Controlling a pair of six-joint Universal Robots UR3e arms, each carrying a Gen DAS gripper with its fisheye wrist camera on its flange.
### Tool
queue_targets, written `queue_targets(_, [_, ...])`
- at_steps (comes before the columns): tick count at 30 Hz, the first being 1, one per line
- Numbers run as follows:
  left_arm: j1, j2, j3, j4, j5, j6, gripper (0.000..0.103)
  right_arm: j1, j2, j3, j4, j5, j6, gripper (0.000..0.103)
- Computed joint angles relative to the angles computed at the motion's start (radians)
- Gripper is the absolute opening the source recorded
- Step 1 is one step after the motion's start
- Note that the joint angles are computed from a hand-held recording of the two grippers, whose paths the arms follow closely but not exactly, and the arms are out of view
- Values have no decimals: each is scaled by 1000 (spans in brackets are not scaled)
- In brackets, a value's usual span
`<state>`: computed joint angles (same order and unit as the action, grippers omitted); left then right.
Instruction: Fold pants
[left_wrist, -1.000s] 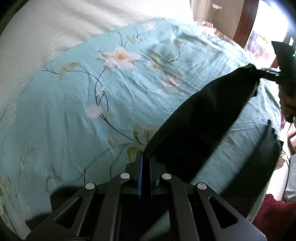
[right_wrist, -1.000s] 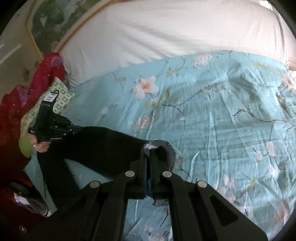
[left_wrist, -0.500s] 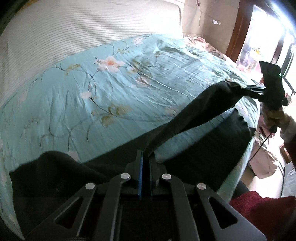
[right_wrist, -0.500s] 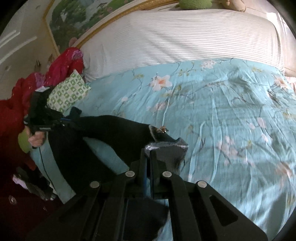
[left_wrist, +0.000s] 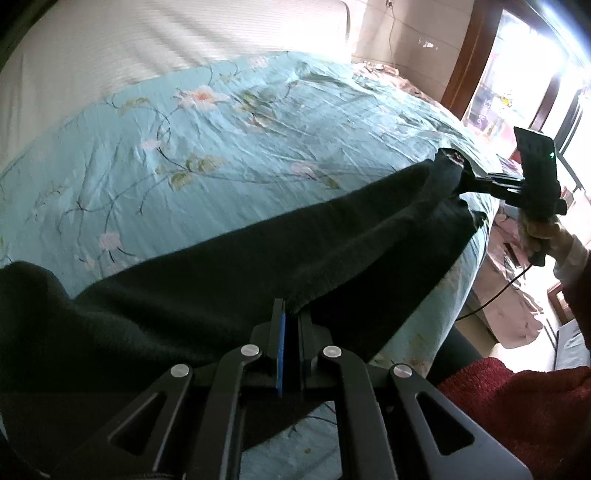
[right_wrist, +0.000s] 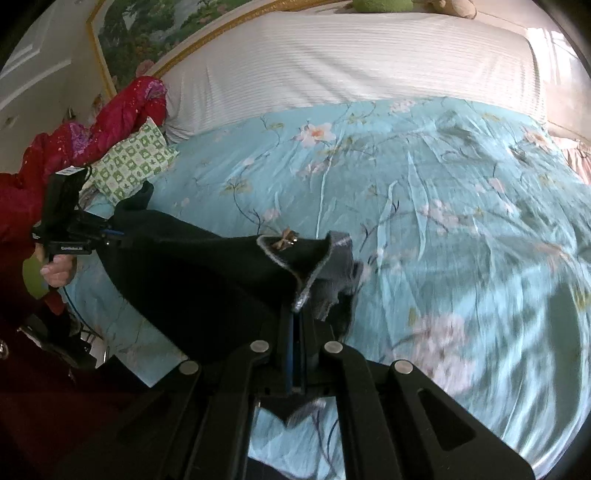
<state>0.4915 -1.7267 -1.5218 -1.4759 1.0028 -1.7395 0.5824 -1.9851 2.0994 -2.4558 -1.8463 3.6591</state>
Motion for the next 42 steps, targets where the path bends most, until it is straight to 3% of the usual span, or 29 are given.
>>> queue_targets(6, [1, 19, -92, 72, 32, 2, 3, 36, 5, 38, 15, -28, 54, 3])
queue_targets(17, [44, 63, -133, 19, 11, 55, 3, 179, 53, -52, 107, -147, 143, 3])
queue_targets(23, [39, 41, -160, 47, 53, 44, 7, 152, 18, 1, 118, -114, 192, 3])
queue_targets(26, [40, 29, -150, 33, 72, 16, 12, 144, 19, -19, 174, -107, 247, 8])
queue_targets(28, [63, 33, -123, -22, 66, 20, 25, 162, 17, -60, 247, -132, 301, 13])
queue_targets(29, [79, 37, -110, -47, 60, 22, 31, 180, 19, -82, 278, -157, 323, 19])
queue_targets(31, [124, 42, -77, -96, 41, 16, 52, 238, 27, -136, 333, -236, 377, 33])
queue_targets(33, [164, 33, -34, -141, 21, 8, 56, 288, 52, -188, 356, -309, 408, 43])
queue_targets(34, [177, 17, 0, -161, 20, -12, 64, 305, 71, -216, 354, -338, 410, 44])
queue_targets(37, [198, -57, 135, -227, 10, -104, 68, 299, 127, -256, 247, -336, 346, 45])
queue_targets(42, [173, -169, 319, -137, 20, -359, 73, 217, 313, -349, 11, -163, 154, 46])
